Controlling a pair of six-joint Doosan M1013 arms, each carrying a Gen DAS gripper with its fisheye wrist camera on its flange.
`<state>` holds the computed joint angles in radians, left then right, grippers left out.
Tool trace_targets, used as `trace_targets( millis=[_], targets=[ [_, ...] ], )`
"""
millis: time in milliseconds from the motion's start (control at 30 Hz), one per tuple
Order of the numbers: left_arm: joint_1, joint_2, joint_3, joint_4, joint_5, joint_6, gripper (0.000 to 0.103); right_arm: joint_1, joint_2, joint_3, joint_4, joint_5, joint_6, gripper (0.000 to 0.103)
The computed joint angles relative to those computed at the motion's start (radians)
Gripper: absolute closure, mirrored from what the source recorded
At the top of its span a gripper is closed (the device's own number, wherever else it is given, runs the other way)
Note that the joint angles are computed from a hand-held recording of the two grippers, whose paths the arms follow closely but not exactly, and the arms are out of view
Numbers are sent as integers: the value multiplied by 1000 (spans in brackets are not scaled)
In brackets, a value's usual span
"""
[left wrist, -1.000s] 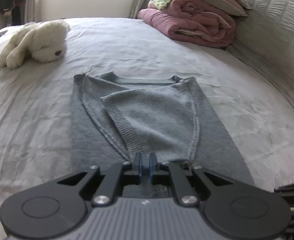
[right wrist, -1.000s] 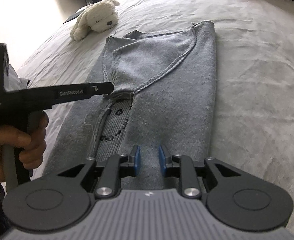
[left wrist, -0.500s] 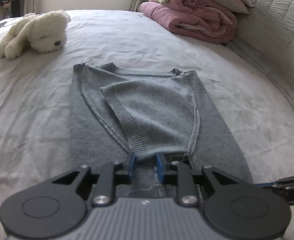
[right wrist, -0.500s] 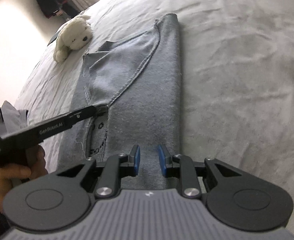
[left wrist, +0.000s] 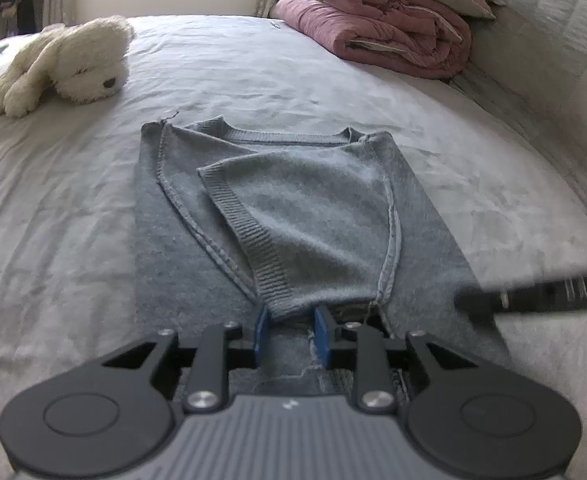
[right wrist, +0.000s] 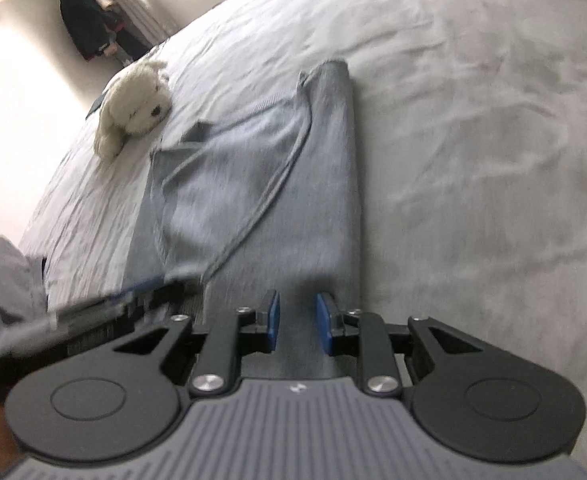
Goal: Fold clothes
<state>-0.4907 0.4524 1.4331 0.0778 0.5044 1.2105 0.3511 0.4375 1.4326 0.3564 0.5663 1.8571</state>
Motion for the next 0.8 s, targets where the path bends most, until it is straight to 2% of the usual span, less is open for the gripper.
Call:
trace_targets(
  millis=[200, 367, 500, 567, 600, 667, 700, 800],
  targets=[
    [2, 0, 3, -16, -9, 36, 74, -45, 71, -78, 52, -41, 21, 78],
    [3, 2, 2, -28, -12, 68, 74, -66, 144, -179, -1, -54, 81, 76],
    [5, 1, 5, -45, -15, 91, 73, -90, 199, -244, 53, -77, 84, 78],
    [7, 0, 5, -60, -15, 105, 73, -95, 217, -266, 38, -92, 118, 80],
    [9, 0, 5, -72, -14, 110, 73, -94, 222, -274, 10, -92, 149, 87],
    [13, 0, 4, -96, -13, 117, 73, -90, 227, -288, -59, -86, 218, 87],
    [16, -2, 3, -108, -13, 118, 73, -81, 224, -292, -147, -86, 275, 87],
    [22, -7, 2, -121, -8, 107, 73, -46, 207, -295, -474, -74, 474, 76]
  ],
)
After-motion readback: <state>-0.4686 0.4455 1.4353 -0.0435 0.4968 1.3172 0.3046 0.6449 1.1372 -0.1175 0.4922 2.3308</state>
